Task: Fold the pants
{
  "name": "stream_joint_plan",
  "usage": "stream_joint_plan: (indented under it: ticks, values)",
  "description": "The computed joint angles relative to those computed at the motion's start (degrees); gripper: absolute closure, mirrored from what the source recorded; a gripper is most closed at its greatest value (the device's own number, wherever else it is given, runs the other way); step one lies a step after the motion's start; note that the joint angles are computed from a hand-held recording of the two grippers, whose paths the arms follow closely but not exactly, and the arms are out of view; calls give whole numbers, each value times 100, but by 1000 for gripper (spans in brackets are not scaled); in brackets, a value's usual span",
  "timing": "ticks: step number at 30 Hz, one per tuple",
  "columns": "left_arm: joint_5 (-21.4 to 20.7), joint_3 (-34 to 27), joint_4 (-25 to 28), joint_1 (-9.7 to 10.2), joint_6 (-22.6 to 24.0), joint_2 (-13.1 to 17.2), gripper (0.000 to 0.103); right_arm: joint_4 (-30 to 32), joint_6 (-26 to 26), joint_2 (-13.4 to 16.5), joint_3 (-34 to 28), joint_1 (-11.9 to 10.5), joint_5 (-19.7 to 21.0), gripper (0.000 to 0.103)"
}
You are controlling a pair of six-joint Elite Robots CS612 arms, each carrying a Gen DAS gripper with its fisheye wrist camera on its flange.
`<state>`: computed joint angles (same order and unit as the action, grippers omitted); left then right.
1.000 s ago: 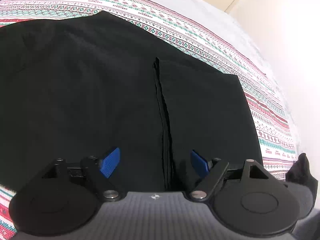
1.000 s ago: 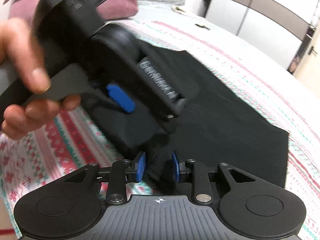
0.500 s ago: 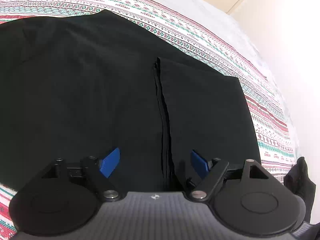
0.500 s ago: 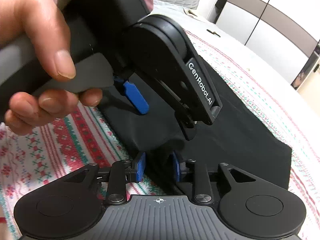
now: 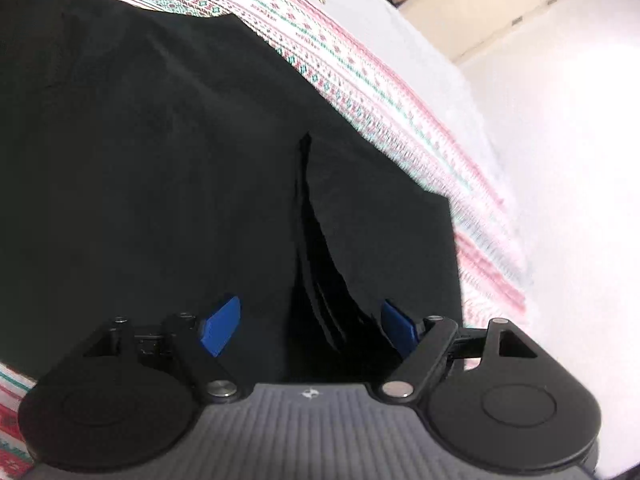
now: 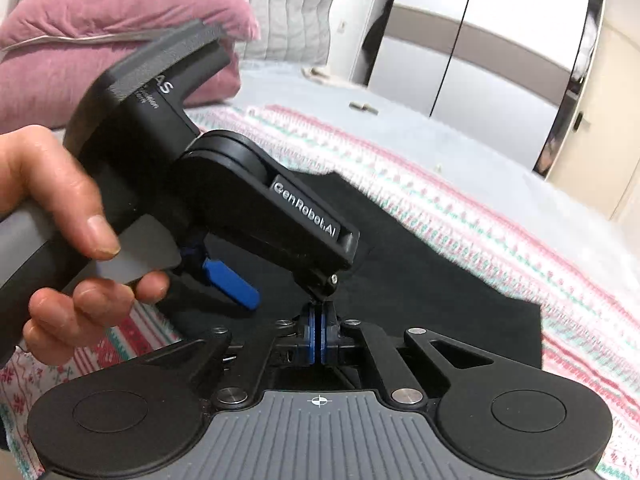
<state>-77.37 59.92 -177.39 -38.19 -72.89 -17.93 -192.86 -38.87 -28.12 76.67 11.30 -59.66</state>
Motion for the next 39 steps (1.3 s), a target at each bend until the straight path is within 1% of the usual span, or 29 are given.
stream_joint_plan:
  ticks: [4, 8, 10, 11, 12, 13, 14, 15, 16, 18, 19, 20, 21, 23, 24, 25, 27, 29, 31, 32, 33, 35, 36, 37, 38, 39]
  values:
    - [-192, -30, -490, 30, -183, 96, 5, -336, 97, 0, 52, -25, 105, 102]
    - [-302, -116, -608, 37, -309, 162, 5, -565, 107, -35, 176, -16, 145, 102]
    - [-293, -167, -686, 42, -337, 203, 8, -504, 24, -23, 134, -1, 133, 102]
    - [-270, -181, -728, 45, -330, 217, 14, -498, -28, -20, 139, 8, 107, 102]
    - [-241, -206, -757, 47, -308, 236, 24, -491, -60, -20, 149, 18, 81, 102]
    - [-229, -239, -775, 53, -244, 256, 31, -457, -104, -20, 153, 19, 94, 102]
    - [-235, -258, -757, 60, -151, 264, 51, -451, -146, -19, 183, 21, 113, 102]
    - [-225, -283, -640, 69, -42, 256, 75, -391, -214, -24, 188, 20, 131, 102]
    - [-210, -293, -474, 73, 93, 236, 77, -322, -289, -28, 190, 23, 117, 101]
    - [-164, -269, -345, 72, 213, 208, 77, -220, -435, -18, 179, 39, -31, 90]
    - [-140, -230, -337, 70, 211, 189, 77, -186, -564, 2, 166, 58, -159, 75]
    - [-144, -198, -355, 70, 217, 174, 77, -218, -695, 43, 143, 83, -332, 56]
    - [-124, -170, -370, 66, 218, 160, 77, -279, -861, 89, 124, 110, -496, 51]
    - [-73, -152, -368, 61, 202, 141, 77, -415, -1241, 169, 99, 171, -790, 50]
    - [-53, -278, -299, 53, 163, 187, 77, -591, -1421, 234, 74, 210, -970, 50]
    - [-56, -249, -344, 52, 135, 172, 77, -789, -1540, 306, 39, 241, -1112, 51]
    - [-44, -200, -396, 41, 102, 141, 77, -998, -1566, 393, -27, 282, -1268, 58]
    - [-59, -70, -478, 54, 63, 73, 77, -1013, -1360, 394, -52, 289, -1257, 94]
    - [-57, 46, -508, 73, -114, 17, 74, -1191, -1117, 401, -57, 281, -1192, 100]
    - [-52, 113, -498, 85, -213, -15, 69, -1308, -1034, 399, -44, 274, -1129, 103]
    - [-64, 146, -473, 96, -273, -30, 59, -1407, -974, 396, -29, 275, -1110, 103]
    - [-106, 179, -510, 120, -342, -30, 44, -1562, -883, 396, 4, 271, -1058, 103]
    - [-94, 188, -556, 127, -349, -23, 44, -1608, -835, 392, 19, 271, -1033, 103]
    - [-65, 196, -568, 129, -346, -23, 44, -1653, -782, 390, 37, 276, -1013, 103]
    - [-2, 205, -571, 124, -307, -26, 50, -1671, -721, 393, 33, 273, -990, 103]
    - [45, 217, -575, 117, -183, -31, 73, -1705, -630, 391, 38, 280, -989, 103]
